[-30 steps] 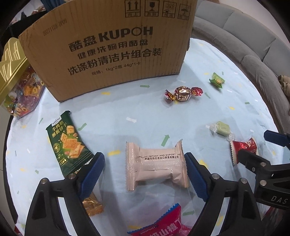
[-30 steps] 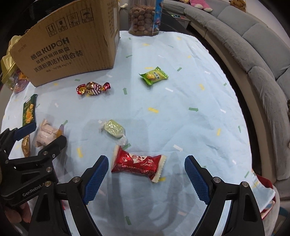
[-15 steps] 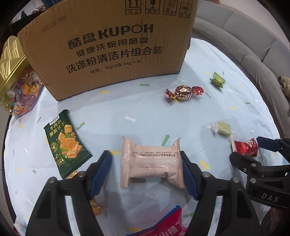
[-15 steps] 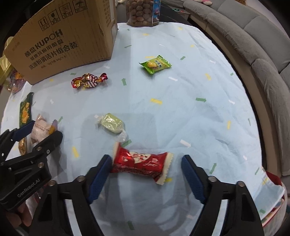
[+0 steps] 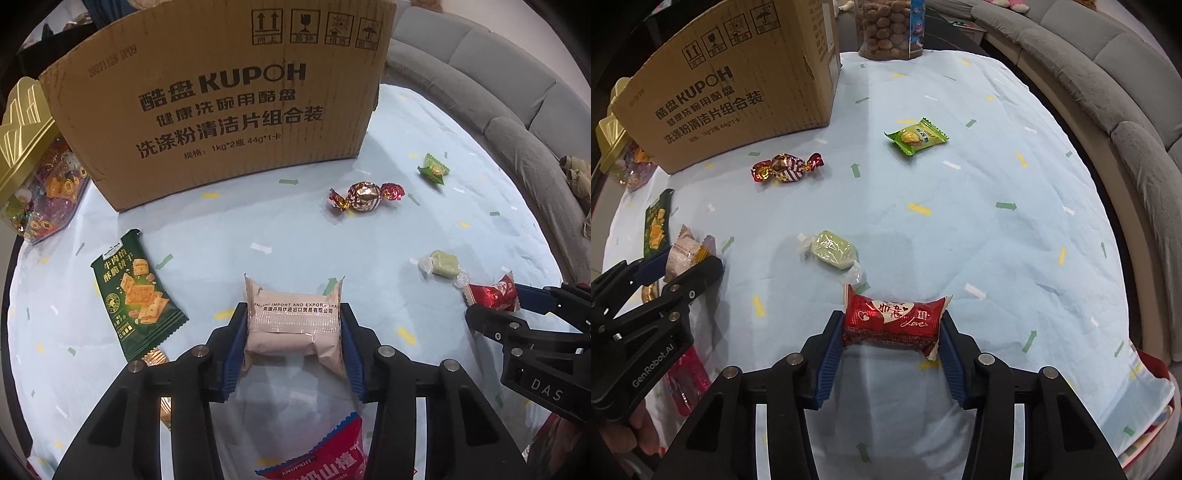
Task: Organize snacks
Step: 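Grasp the beige pastry pack with the left tool while the right tool grasps the red bar, then carry the pastry pack with the left tool while the right tool carries the red bar into the box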
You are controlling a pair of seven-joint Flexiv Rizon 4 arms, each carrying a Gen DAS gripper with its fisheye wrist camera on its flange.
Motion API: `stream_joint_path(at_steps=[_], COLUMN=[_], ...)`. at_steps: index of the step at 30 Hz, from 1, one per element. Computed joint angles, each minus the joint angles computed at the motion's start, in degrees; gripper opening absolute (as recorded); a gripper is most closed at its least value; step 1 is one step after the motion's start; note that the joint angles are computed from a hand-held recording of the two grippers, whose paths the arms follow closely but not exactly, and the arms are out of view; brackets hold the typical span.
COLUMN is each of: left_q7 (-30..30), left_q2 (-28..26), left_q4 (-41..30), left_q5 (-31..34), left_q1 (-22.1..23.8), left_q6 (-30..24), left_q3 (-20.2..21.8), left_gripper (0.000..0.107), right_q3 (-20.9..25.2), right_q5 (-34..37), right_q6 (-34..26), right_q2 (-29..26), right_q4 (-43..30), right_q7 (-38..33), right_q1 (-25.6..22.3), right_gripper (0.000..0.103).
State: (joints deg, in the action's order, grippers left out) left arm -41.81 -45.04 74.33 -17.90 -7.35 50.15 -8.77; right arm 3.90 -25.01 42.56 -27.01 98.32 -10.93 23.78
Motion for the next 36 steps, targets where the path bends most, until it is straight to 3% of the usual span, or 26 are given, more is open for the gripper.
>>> stream_joint_path(at_steps=[22,36], left_q7=[0.54,-2.73], left_q2=[7.04,11.01], left_q4=[6.68,8.81], left_q5=[-2.88,-1.65], left_q1=[1.30,0.79], left_q6=[3.12,1.66], left_q3=[-0.81,1.07], left_gripper=[0.045,0.045], right_q3=[0.25,1.13], right_q5=[-4.86,-7.78], right_q6=[-1.79,-3.16], right_q2=[4.58,7.69], right_q4=[1.61,2.28], right_q7=[3.49,5.33], right_q1=[0.86,1.02], right_gripper=[0.049,0.049])
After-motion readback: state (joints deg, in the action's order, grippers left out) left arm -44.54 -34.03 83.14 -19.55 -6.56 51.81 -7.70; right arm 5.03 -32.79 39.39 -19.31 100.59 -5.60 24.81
